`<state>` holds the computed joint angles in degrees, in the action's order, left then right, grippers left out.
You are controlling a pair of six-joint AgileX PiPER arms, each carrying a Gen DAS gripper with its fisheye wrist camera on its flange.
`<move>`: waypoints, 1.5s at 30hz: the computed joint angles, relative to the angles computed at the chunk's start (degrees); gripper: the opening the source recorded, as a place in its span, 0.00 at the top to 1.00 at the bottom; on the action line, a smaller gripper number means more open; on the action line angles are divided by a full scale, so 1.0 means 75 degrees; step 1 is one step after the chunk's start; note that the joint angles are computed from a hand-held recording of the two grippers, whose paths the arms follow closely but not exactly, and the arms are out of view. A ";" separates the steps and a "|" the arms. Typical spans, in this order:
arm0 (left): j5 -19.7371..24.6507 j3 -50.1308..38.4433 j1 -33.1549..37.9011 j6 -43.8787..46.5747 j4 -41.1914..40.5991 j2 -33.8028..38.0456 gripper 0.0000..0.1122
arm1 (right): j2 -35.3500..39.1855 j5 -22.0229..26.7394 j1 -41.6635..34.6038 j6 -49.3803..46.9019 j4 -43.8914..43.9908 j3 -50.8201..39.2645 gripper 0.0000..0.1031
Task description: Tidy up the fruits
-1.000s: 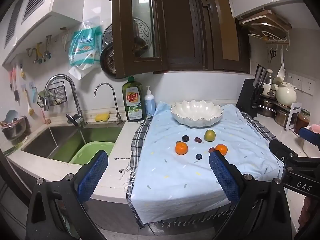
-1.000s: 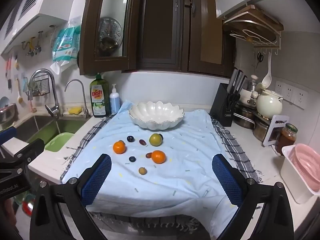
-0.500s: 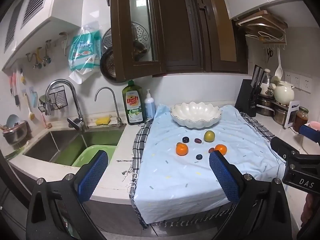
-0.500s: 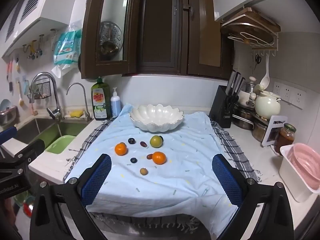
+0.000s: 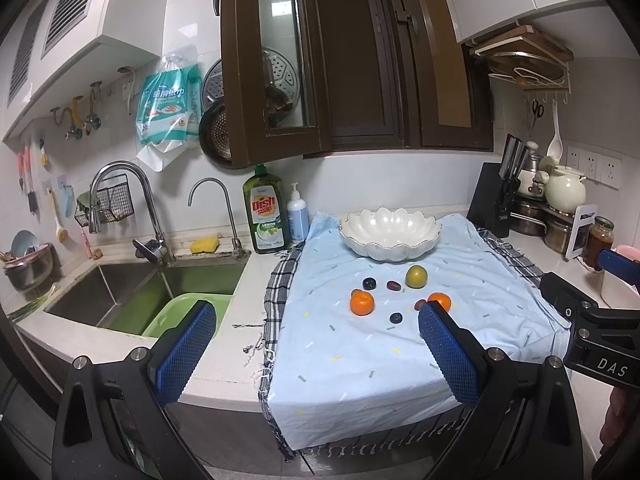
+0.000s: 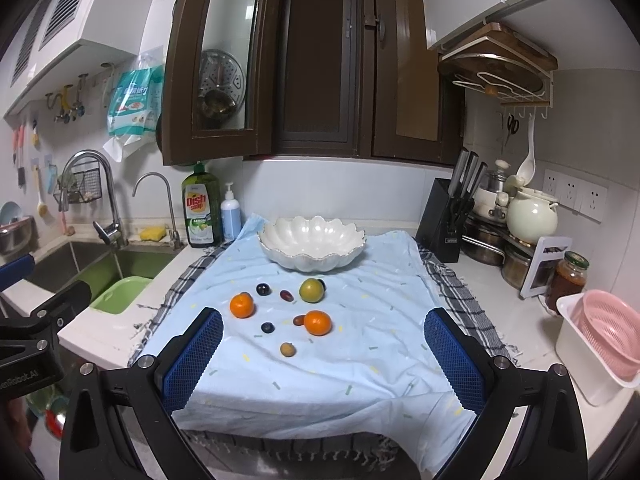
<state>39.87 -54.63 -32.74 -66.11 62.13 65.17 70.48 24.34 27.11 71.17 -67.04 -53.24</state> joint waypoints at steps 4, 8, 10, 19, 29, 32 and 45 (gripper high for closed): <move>0.0114 -0.0049 -0.0080 -0.0064 0.0114 0.0028 0.08 | -0.0026 0.0050 0.0042 0.0103 -0.0103 0.0036 0.01; 0.0100 -0.0078 -0.0062 -0.0009 0.0059 0.0023 0.08 | -0.0057 0.0076 0.0080 0.0159 -0.0157 0.0048 0.01; 0.0099 -0.0074 -0.0063 -0.0019 0.0078 0.0004 0.08 | -0.0055 0.0032 0.0052 -0.0022 0.0012 0.0006 0.01; 0.0220 -0.0049 -0.0187 -0.0154 0.0208 -0.0048 0.08 | -0.0076 0.0019 0.0071 -0.0013 -0.0020 -0.0017 0.01; 0.0242 -0.0049 -0.0232 -0.0196 0.0283 -0.0077 0.08 | -0.0137 0.0089 0.0180 0.0210 -0.0238 0.0023 0.01; 0.0258 -0.0055 -0.0245 -0.0218 0.0298 -0.0065 0.08 | -0.0148 0.0123 0.0212 0.0289 -0.0321 0.0025 0.01; 0.0303 -0.0035 -0.0331 -0.0329 0.0367 -0.0071 0.08 | -0.0160 0.0309 0.0397 0.0446 -0.0479 0.0028 0.01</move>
